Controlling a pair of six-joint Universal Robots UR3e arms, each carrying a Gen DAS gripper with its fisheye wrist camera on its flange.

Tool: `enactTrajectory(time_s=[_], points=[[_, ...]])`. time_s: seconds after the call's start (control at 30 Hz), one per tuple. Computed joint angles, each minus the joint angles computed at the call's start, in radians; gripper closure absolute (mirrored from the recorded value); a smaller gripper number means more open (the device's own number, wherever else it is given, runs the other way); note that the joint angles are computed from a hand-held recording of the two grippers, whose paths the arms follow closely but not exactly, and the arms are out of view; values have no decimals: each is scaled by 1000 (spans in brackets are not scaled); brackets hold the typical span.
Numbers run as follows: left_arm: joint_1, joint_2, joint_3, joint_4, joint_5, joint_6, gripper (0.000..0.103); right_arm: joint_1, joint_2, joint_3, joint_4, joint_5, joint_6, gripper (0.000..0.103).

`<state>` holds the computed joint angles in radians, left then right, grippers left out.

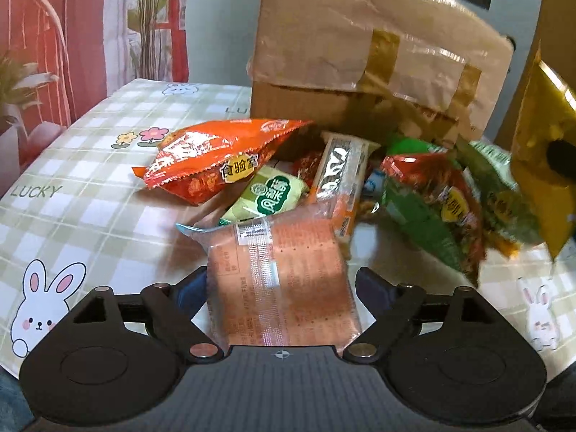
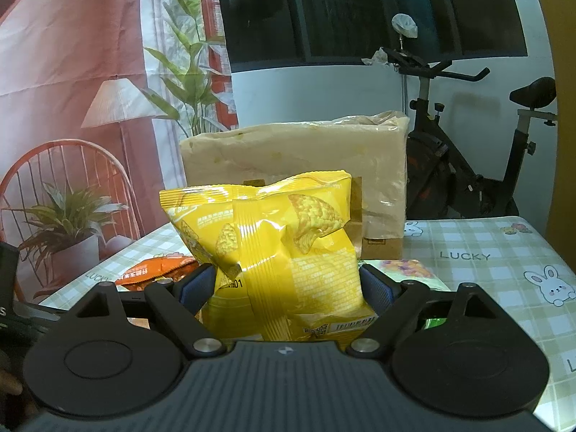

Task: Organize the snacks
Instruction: 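Carry the yellow bag with the right tool while the left tool carries the bread pack to the box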

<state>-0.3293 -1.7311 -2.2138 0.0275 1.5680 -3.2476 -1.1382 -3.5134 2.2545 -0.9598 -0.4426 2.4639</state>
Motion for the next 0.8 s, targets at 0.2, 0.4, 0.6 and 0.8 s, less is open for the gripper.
enactTrajectory(time_s=[0.2,0.4,0.6,0.8], points=[[-2,-24,0,15,18,27,25,-17,7,-17,32,3,-21,16],[36,59,-70,49,-32,47,26,-36,12,-47,89,9,-51,16],[53,161,-119,89,-53,56,26,-21,-3,-19,32,7,-1,16],[53,195,-98,108,-34,79,26,-14,-4,-9,-3,15,23,16]])
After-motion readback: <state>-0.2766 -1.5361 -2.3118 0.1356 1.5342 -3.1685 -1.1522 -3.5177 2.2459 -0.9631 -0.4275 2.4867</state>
